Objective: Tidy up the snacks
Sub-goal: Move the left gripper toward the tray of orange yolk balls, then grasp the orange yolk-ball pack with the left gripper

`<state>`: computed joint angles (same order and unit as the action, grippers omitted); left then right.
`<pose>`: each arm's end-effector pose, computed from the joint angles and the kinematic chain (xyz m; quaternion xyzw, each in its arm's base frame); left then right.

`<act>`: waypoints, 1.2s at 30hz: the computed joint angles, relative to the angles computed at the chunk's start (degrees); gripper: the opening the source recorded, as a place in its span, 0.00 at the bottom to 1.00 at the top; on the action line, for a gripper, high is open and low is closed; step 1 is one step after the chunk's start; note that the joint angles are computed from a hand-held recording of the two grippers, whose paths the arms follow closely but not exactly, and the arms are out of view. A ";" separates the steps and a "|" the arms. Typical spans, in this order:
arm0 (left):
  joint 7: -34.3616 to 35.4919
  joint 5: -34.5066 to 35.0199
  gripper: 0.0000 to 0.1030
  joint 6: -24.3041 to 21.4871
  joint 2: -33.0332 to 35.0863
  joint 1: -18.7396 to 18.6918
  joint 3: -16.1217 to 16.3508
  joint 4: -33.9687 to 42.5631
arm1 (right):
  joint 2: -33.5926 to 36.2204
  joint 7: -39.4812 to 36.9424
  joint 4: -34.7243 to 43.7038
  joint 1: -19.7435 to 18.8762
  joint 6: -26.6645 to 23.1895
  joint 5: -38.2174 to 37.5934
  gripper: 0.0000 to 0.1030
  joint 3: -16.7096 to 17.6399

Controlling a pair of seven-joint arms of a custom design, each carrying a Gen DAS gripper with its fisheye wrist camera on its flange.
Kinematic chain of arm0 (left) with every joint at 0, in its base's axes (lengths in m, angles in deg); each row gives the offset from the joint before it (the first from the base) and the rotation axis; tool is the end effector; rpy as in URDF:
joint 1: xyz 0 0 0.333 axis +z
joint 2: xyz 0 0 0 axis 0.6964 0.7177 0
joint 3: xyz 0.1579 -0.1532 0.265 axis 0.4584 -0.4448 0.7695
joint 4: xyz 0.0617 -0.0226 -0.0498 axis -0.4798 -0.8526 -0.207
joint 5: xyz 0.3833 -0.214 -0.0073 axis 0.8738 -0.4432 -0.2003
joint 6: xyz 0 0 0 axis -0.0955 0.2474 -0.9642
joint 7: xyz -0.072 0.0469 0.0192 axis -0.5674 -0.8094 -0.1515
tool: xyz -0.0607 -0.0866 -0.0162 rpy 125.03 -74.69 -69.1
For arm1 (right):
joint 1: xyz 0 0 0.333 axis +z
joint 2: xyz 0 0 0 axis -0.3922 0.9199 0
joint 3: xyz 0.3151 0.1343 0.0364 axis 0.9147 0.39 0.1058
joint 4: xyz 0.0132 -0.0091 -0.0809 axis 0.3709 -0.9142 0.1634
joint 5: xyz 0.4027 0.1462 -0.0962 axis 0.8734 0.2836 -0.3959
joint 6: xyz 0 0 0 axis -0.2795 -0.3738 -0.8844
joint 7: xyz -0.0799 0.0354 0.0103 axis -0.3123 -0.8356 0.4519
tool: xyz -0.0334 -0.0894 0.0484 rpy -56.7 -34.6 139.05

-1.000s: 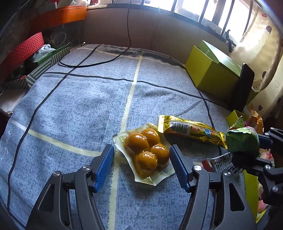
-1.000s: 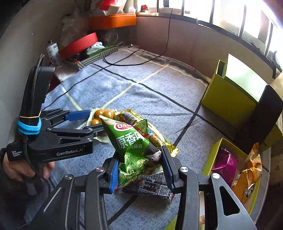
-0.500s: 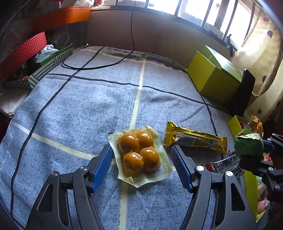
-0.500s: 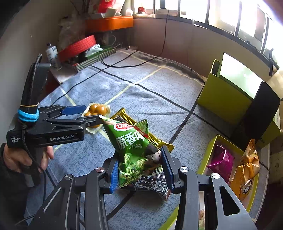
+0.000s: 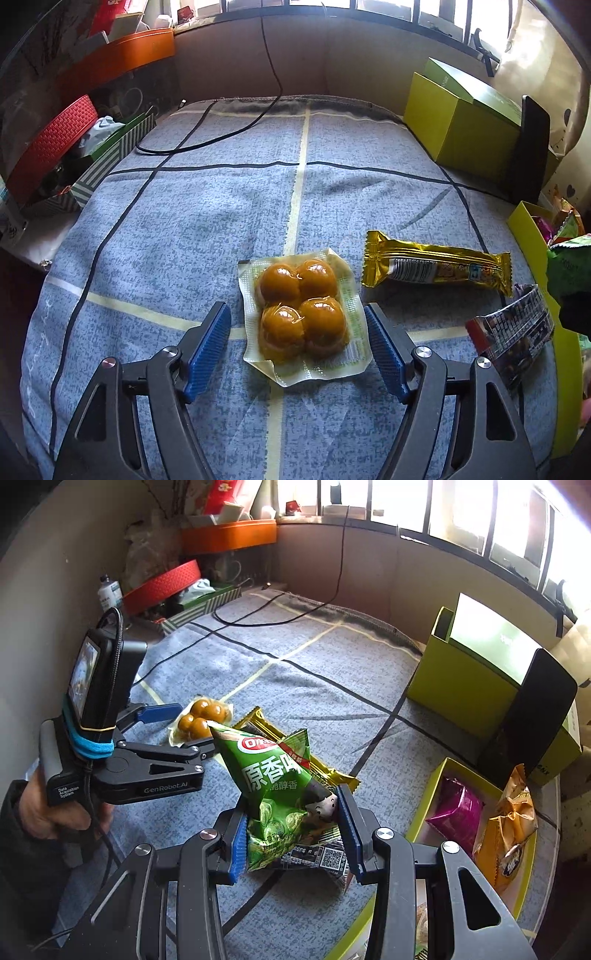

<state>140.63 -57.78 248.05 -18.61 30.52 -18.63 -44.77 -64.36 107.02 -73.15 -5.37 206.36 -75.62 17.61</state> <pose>0.6887 -0.1923 0.3702 -0.6651 0.6742 -0.2262 0.2279 0.6694 0.3045 0.4373 -0.8267 0.4577 -0.1492 0.2912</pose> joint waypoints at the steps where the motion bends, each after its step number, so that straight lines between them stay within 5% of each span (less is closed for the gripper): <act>1: -0.35 0.09 0.60 -0.22 -0.22 -0.15 0.17 -0.15 | -0.17 -0.03 -0.24 -0.07 0.27 0.17 0.39 0.04; 9: 2.23 -3.60 0.53 1.12 -1.61 2.04 -2.30 -2.07 | -2.51 -2.11 -3.32 -1.50 3.10 3.86 0.39 1.54; 36: 1.02 -5.39 0.51 13.53 -9.51 -1.37 -1.15 -11.99 | -7.27 -9.66 -10.68 -4.35 8.55 18.68 0.39 4.29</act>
